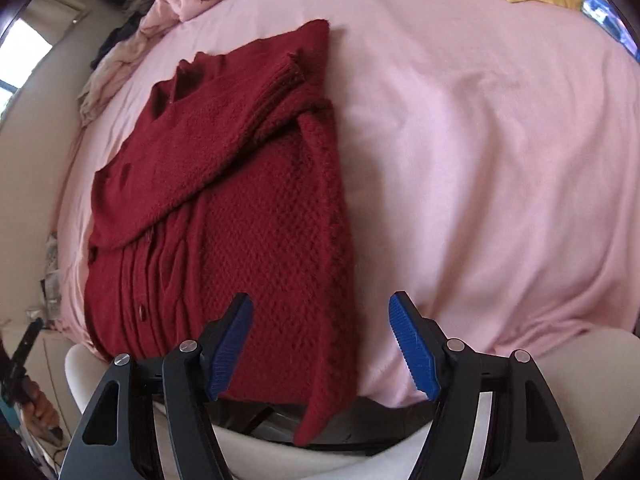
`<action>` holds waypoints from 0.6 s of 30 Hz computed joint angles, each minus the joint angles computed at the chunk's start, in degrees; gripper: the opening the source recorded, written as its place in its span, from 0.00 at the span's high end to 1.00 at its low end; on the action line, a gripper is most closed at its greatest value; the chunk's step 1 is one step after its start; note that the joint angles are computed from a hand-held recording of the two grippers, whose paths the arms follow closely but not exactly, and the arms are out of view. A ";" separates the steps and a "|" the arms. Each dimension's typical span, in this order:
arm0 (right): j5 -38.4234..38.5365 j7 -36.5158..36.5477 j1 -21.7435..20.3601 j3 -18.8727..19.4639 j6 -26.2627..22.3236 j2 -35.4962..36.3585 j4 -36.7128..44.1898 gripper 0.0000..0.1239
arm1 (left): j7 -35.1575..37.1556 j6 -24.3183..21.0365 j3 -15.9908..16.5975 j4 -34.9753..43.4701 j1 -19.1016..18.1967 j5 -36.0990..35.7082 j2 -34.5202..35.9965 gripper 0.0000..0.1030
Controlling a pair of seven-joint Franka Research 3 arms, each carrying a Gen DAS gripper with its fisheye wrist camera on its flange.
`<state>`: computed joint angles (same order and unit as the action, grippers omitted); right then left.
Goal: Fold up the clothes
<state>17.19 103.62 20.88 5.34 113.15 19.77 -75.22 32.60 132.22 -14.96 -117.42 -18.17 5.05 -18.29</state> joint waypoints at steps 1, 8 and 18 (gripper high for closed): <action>1.26 -1.36 -0.49 0.62 -1.14 1.55 1.43 0.43 | 0.82 0.07 1.99 0.06 -1.95 -2.64 2.97 0.35; -22.58 0.62 6.56 -4.56 -14.36 4.95 10.40 0.65 | -0.96 -20.55 -5.16 1.78 7.49 -9.57 2.64 0.37; -2.38 -7.32 0.90 2.95 -8.47 4.38 9.78 0.56 | 0.87 -18.66 -6.06 12.29 4.98 -3.47 9.54 0.34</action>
<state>14.81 96.30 21.78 8.29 104.69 24.15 -65.44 33.47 113.56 -21.02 -105.13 -13.19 1.58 -8.75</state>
